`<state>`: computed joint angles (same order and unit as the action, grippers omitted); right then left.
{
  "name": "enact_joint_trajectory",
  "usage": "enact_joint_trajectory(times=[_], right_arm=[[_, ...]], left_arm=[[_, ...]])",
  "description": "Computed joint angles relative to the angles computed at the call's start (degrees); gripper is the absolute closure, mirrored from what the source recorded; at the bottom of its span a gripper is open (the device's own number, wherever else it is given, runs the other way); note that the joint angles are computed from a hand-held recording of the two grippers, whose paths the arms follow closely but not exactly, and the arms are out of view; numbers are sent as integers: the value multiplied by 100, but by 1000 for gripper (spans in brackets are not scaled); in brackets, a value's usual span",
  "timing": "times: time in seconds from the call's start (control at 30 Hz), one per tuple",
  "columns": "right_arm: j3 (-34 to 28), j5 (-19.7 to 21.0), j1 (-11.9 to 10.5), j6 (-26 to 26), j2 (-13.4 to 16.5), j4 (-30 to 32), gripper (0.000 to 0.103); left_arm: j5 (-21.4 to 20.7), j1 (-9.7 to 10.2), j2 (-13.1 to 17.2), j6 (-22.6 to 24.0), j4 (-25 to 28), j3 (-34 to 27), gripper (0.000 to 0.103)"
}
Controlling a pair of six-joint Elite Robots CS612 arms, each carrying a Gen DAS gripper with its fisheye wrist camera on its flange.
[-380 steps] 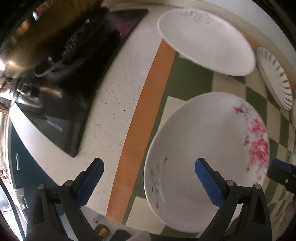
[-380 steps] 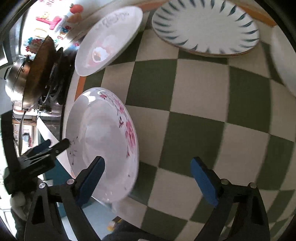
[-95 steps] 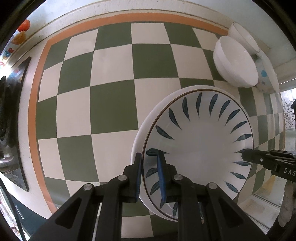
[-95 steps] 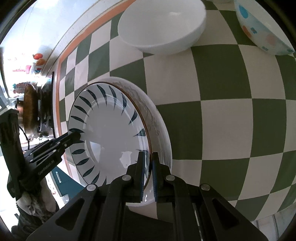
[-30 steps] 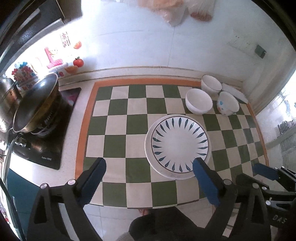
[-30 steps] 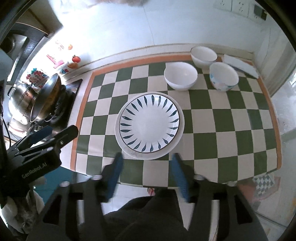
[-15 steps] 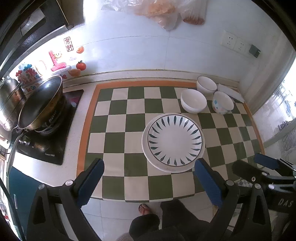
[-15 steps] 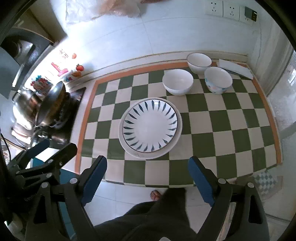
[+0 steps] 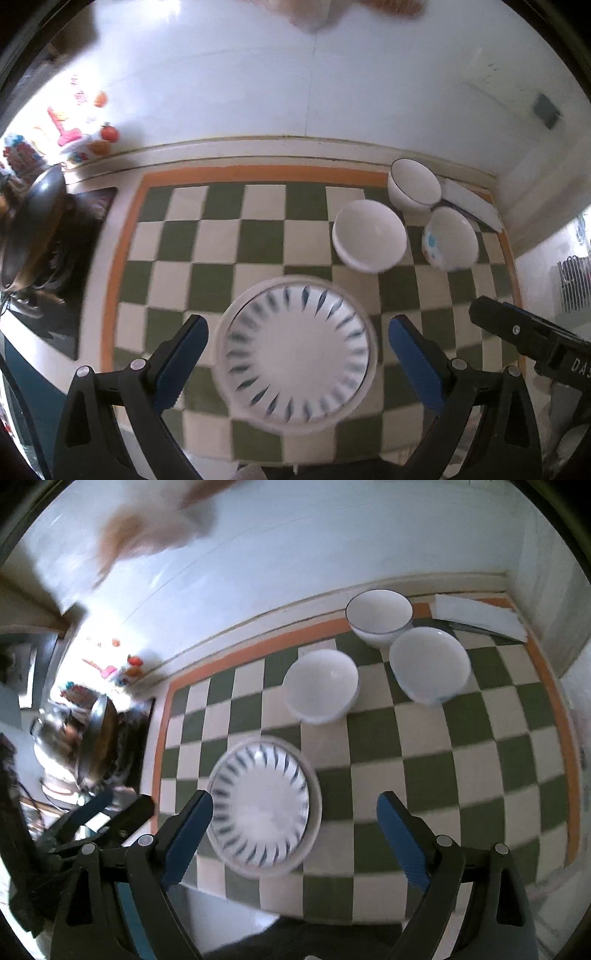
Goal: Organize plates and bowls
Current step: 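Withdraw both grippers from the plates toward the bowls, then grasp the rim of the red-flower white bowl with both grippers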
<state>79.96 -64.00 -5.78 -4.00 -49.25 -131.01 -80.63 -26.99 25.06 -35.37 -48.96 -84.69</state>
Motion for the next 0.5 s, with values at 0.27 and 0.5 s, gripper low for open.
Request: enact_joint_trajectory(times=[0.27, 0.5], right_arm=[[-1917, 96, -23, -103, 1334, 1438, 17], [-3081, 59, 65, -354, 2156, 2664, 35]], left_arm=[[-651, 302, -331, 131, -594, 1601, 16], [-1328, 457, -480, 225, -810, 2475, 38]])
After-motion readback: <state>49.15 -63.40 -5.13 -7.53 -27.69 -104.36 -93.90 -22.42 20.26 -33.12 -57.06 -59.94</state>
